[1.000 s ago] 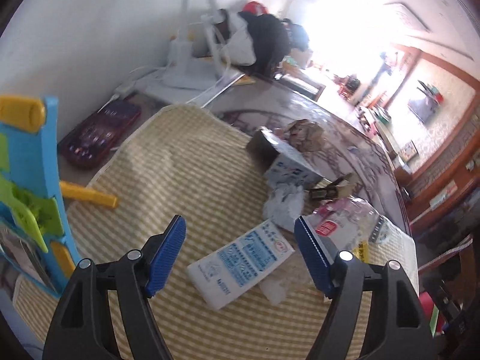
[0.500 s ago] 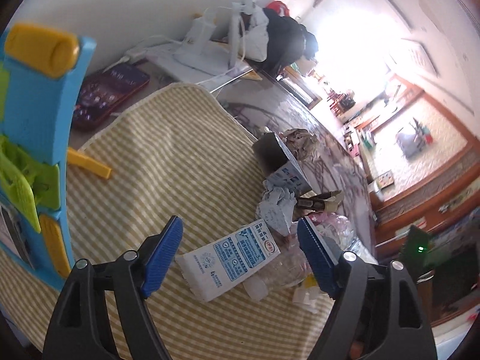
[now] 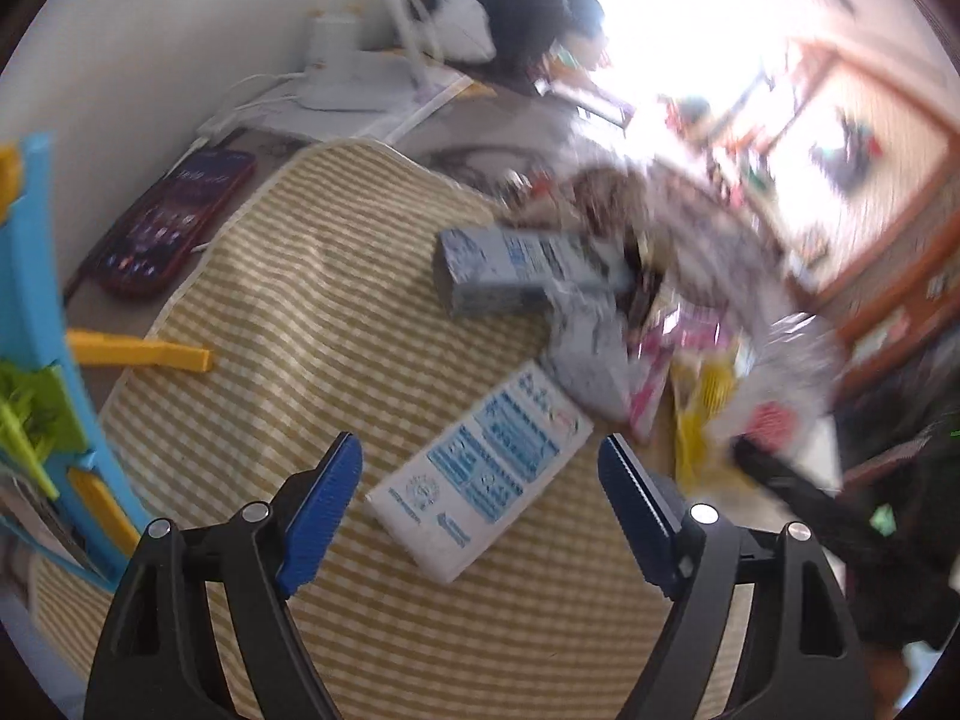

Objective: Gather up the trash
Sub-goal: 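Grasp the white box with the left tool while the right tool holds the bottle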

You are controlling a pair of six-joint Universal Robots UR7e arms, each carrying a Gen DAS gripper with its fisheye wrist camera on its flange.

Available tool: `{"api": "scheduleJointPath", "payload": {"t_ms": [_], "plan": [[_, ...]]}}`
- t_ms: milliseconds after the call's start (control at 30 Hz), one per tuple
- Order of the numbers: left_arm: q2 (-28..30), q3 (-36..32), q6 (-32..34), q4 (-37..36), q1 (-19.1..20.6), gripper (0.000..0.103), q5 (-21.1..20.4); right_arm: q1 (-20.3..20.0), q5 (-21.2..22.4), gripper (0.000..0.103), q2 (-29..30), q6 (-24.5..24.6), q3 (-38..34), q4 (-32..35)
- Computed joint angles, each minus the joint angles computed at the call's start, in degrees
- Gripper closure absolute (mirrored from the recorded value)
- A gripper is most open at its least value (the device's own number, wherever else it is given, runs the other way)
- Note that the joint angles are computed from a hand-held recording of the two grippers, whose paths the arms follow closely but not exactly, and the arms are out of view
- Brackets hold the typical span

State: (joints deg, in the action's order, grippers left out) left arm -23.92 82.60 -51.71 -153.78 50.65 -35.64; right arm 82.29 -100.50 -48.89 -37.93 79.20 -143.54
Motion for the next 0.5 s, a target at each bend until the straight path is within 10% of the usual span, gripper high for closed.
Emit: {"api": "scheduleJointPath", "payload": {"t_ms": [233, 500], "plan": [[3.7, -11.3, -7.2, 30.0, 1.4, 0.023, 0.8, -3.7, -3.2, 0.052, -6.4, -7.3, 5.7, -0.6], [6.1, -15.8, -8.1, 34.7, 2.8, 0.026, -0.4, -7.1, -1.5, 0.051, -7.9, -3.7, 5.6, 4.1]]}}
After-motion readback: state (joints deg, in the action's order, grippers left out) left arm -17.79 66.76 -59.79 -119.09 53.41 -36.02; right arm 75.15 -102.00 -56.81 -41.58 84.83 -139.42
